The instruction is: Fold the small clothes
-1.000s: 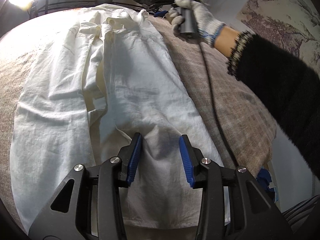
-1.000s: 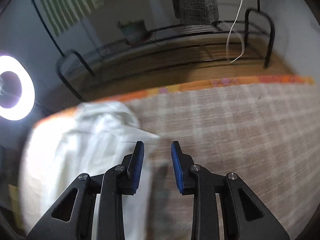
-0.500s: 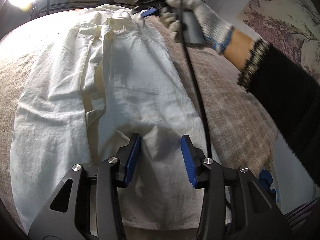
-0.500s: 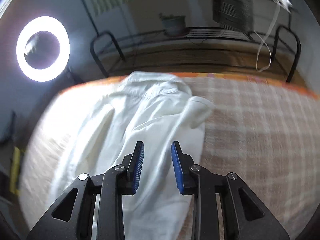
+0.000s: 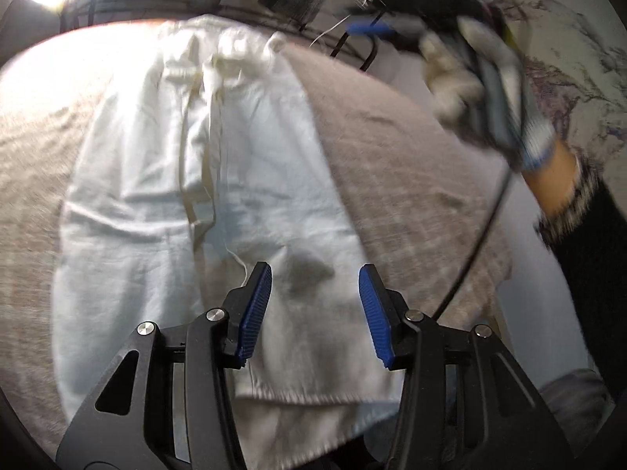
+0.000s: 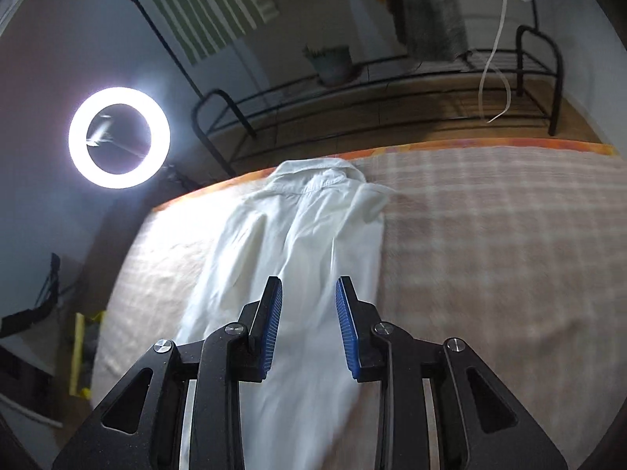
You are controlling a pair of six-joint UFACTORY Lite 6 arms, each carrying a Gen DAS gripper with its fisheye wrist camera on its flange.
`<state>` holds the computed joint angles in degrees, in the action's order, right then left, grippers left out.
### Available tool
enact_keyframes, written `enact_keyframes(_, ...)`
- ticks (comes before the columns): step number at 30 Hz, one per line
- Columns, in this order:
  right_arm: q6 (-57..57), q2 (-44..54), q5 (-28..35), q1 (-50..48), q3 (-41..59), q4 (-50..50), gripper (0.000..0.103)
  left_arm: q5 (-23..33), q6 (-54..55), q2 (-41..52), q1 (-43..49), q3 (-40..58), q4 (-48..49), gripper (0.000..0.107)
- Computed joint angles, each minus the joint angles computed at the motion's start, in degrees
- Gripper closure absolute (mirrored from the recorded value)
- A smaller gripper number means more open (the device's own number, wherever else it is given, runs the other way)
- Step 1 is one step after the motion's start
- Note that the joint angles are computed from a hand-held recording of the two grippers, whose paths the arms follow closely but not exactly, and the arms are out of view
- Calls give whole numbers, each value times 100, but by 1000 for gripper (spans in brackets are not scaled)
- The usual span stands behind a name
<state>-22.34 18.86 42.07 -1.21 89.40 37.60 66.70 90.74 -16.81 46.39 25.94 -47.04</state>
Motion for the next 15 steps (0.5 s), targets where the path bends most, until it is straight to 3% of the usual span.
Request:
enact_keyframes(3, -132, -1687, 359, -320, -1560, 194, 75, 826, 408, 60, 997, 443, 297, 60)
enact_keyframes(6, -140, -3056, 688, -490, -2877, 334, 73, 1234, 817, 587, 1967, 1143, 304, 58)
enact_keyframes(11, 233, -5506, 1382, -542, -5092, 189, 71, 522, 773, 1898, 2602, 2123, 243, 56)
enact_keyframes(15, 846, -6759, 1498, -56, -6378, -1, 71, 36, 273, 2940, 2686, 2710, 704, 56)
